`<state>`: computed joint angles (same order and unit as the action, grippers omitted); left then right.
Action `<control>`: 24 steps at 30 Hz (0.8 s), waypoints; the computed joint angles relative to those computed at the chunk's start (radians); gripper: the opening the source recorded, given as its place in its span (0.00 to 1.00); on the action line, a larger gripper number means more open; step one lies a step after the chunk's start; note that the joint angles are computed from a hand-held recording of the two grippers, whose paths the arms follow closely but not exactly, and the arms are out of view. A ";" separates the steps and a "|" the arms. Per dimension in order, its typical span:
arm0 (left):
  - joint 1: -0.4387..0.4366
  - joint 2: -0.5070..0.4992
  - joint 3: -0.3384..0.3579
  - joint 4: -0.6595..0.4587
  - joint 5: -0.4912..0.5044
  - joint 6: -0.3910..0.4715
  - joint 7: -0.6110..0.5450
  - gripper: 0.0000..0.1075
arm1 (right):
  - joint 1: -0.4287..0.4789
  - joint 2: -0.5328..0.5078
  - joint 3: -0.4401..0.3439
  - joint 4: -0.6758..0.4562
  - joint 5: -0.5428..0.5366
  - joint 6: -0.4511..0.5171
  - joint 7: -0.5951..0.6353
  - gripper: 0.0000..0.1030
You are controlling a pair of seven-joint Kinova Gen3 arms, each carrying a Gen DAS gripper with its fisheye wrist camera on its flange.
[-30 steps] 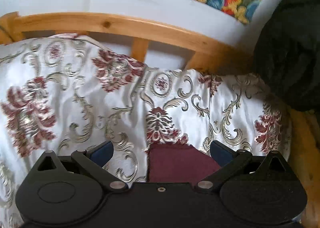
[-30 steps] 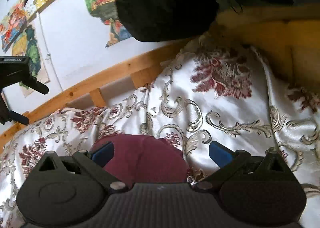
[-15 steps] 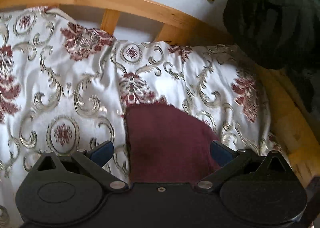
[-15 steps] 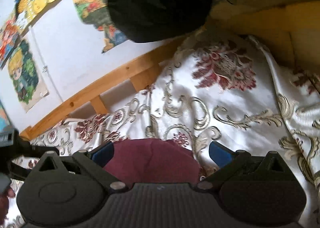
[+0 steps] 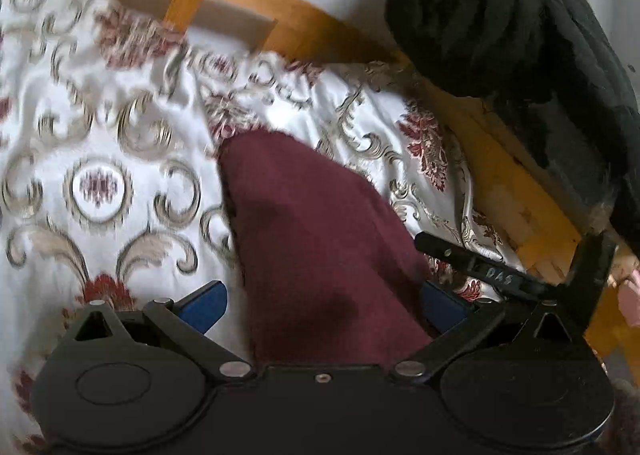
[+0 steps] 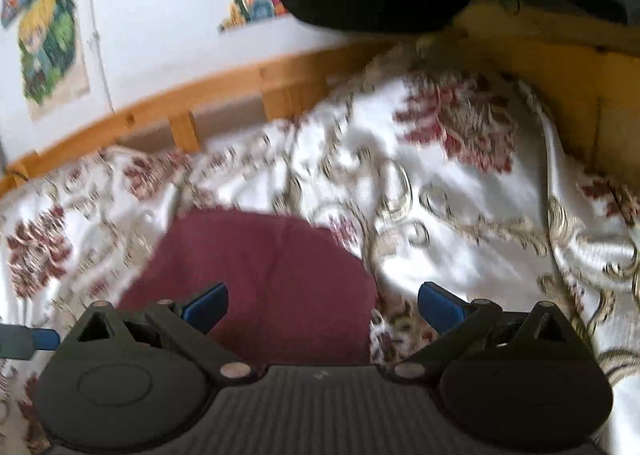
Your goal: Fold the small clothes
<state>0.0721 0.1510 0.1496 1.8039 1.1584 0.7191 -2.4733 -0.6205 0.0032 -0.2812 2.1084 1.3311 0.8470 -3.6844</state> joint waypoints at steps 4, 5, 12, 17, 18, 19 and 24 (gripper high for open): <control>-0.046 0.070 -0.005 -0.029 0.042 0.105 0.027 0.95 | 0.027 0.002 0.022 0.007 -0.021 -0.099 0.001 1.00; -0.050 0.079 -0.004 -0.034 0.042 0.110 0.029 0.95 | 0.035 0.000 0.027 0.015 -0.012 -0.130 -0.013 1.00; -0.027 0.125 0.016 -0.104 -0.074 0.091 0.116 0.95 | 0.082 0.013 0.050 0.022 -0.027 -0.230 -0.015 1.00; -0.026 0.155 0.042 -0.142 -0.146 0.092 0.145 0.95 | 0.105 0.019 0.069 0.031 -0.009 -0.276 -0.053 1.00; -0.027 0.161 0.047 -0.149 -0.156 0.094 0.150 0.95 | 0.107 0.020 0.070 0.033 -0.002 -0.282 -0.059 1.00; -0.028 0.166 0.051 -0.155 -0.164 0.097 0.153 0.95 | 0.109 0.022 0.070 0.031 -0.005 -0.283 -0.050 1.00; -0.032 0.190 0.071 -0.175 -0.190 0.107 0.156 0.95 | 0.109 0.033 0.072 0.020 -0.019 -0.281 -0.021 1.00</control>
